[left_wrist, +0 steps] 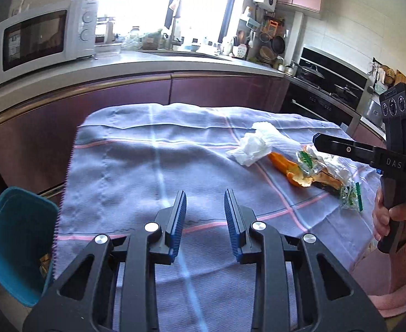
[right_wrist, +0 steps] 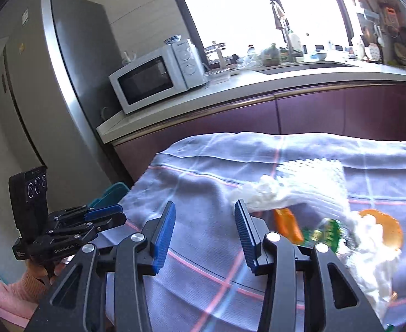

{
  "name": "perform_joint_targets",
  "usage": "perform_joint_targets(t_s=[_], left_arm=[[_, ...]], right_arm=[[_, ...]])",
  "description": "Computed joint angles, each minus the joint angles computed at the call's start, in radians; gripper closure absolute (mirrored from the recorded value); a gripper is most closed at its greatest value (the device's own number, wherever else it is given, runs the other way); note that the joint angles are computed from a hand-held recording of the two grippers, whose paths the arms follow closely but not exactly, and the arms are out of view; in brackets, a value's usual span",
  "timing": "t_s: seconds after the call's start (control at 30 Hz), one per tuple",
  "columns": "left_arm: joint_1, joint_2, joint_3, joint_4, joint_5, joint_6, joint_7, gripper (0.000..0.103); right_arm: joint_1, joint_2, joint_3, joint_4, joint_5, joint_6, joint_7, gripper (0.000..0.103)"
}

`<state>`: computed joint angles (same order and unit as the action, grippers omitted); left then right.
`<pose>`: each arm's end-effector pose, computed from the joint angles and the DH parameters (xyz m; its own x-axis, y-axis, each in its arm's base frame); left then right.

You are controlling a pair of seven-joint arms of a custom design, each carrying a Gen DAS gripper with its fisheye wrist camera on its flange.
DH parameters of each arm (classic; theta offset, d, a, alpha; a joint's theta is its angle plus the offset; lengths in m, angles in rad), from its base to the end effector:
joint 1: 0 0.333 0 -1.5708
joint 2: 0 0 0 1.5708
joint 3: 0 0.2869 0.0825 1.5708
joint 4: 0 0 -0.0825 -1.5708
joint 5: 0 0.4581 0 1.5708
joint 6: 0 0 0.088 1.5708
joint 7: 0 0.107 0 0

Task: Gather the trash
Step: 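Move the left tool to the orange peel while the right tool reaches the crumpled tissue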

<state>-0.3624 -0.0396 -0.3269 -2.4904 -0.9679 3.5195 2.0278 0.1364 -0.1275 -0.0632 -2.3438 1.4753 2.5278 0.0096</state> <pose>0.4667 -0.2547 0.3148 -0.1581 -0.9698 0.1855 -0.6073 -0.0526 -0.7927 0.5711 0.0319 0.3358 0.5596 -0.7731 -0.2985 -0.5963 -0.1254 -0.7929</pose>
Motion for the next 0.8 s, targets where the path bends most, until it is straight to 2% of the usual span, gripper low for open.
perform_joint_targets(t_s=[0.27, 0.43, 0.53, 0.7, 0.73, 0.8], left_arm=[[-0.035, 0.147, 0.043, 0.139, 0.231, -0.084, -0.137, 0.075], [-0.162, 0.222, 0.154, 0.243, 0.220, -0.151, -0.097, 0.075], [-0.207, 0.260, 0.197, 0.292, 0.252, -0.187, -0.125, 0.075], [-0.122, 0.309, 0.119, 0.351, 0.336, -0.230, -0.188, 0.075], [-0.118, 0.316, 0.116, 0.360, 0.350, -0.236, -0.199, 0.075], [-0.151, 0.326, 0.150, 0.374, 0.377, -0.247, -0.226, 0.074]], right_arm=[[-0.062, -0.023, -0.049, -0.041, 0.069, 0.116, -0.020, 0.057], [-0.092, 0.003, -0.055, -0.031, 0.070, 0.138, 0.004, 0.057], [-0.105, 0.018, -0.054, -0.029, 0.054, 0.126, 0.020, 0.057], [-0.114, 0.039, -0.046, -0.020, 0.031, 0.103, 0.036, 0.057], [-0.117, 0.043, -0.046, -0.018, 0.028, 0.095, 0.039, 0.057], [-0.119, 0.052, -0.043, -0.012, 0.024, 0.086, 0.046, 0.056]])
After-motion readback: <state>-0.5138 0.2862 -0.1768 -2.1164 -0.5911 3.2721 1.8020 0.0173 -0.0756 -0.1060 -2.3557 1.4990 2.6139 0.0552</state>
